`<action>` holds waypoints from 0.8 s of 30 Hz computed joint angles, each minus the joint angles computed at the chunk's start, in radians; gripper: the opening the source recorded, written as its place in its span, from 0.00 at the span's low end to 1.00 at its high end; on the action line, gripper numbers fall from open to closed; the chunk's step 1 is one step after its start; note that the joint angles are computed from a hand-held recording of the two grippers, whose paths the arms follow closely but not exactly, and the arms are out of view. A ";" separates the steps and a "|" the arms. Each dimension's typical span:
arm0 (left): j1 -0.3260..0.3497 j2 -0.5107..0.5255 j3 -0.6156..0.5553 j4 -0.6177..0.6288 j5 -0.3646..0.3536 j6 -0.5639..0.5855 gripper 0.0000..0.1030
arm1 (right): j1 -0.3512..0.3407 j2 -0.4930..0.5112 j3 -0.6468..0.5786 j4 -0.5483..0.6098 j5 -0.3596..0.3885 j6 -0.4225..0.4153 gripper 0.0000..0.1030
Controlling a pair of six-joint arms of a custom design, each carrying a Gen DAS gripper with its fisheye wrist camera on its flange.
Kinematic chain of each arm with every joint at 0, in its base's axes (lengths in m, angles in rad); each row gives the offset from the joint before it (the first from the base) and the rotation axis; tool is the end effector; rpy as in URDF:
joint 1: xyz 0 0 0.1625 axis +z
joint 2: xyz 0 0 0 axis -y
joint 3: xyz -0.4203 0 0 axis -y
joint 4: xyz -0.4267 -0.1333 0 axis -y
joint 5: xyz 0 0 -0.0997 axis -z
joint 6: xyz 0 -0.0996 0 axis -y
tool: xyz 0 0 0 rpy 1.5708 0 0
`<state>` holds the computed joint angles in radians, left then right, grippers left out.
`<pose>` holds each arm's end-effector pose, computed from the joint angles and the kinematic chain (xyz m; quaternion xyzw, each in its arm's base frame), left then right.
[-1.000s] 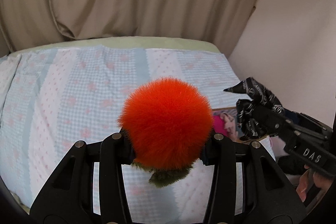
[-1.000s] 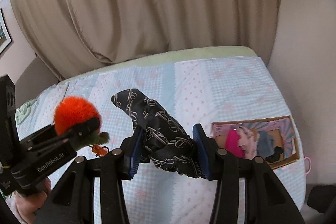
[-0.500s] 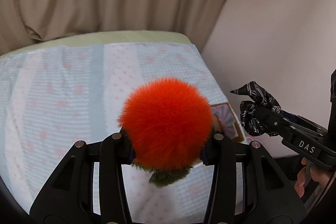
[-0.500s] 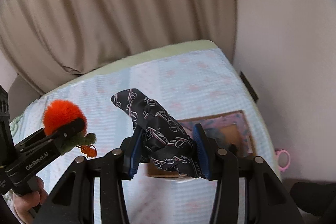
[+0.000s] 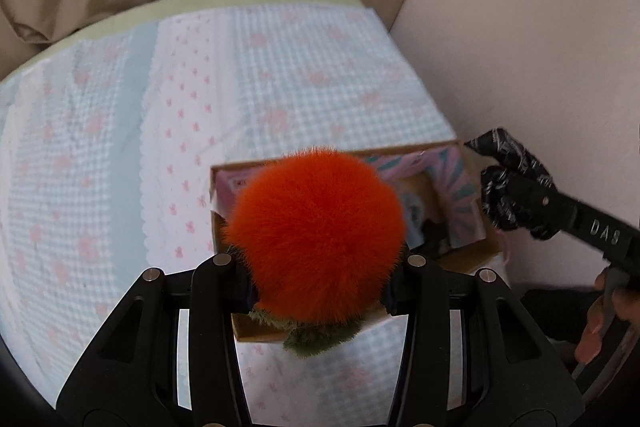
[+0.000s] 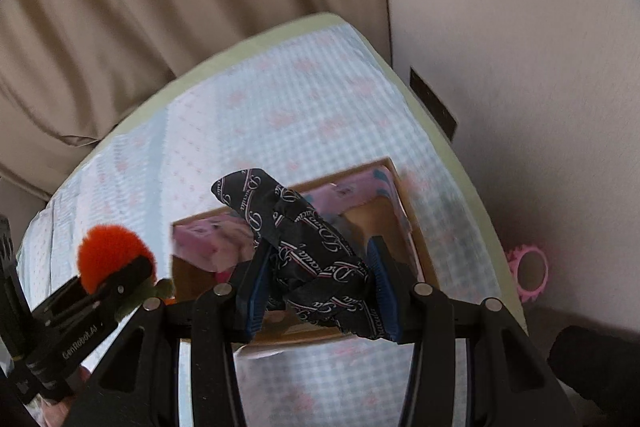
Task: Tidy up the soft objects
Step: 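Carry the orange pompom and black sock into the box and release both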
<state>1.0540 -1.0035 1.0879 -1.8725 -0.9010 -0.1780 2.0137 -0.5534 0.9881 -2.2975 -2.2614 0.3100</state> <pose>-0.2084 -0.7617 0.4262 0.1232 0.9314 -0.2075 0.2723 0.4326 -0.7490 0.1589 0.0127 -0.9322 0.2504 0.2611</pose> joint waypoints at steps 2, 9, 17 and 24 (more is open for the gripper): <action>0.014 0.016 0.006 -0.001 0.007 0.005 0.39 | -0.021 0.015 -0.007 0.004 0.000 0.002 0.41; 0.044 0.062 0.030 0.003 0.021 0.047 0.39 | -0.076 0.074 -0.056 0.025 -0.018 0.019 0.41; 0.054 0.084 0.047 0.001 0.034 0.130 0.42 | -0.105 0.116 -0.109 0.053 -0.014 0.066 0.46; 0.047 0.078 0.064 0.022 0.023 0.212 1.00 | -0.113 0.134 -0.138 0.066 0.033 0.060 0.90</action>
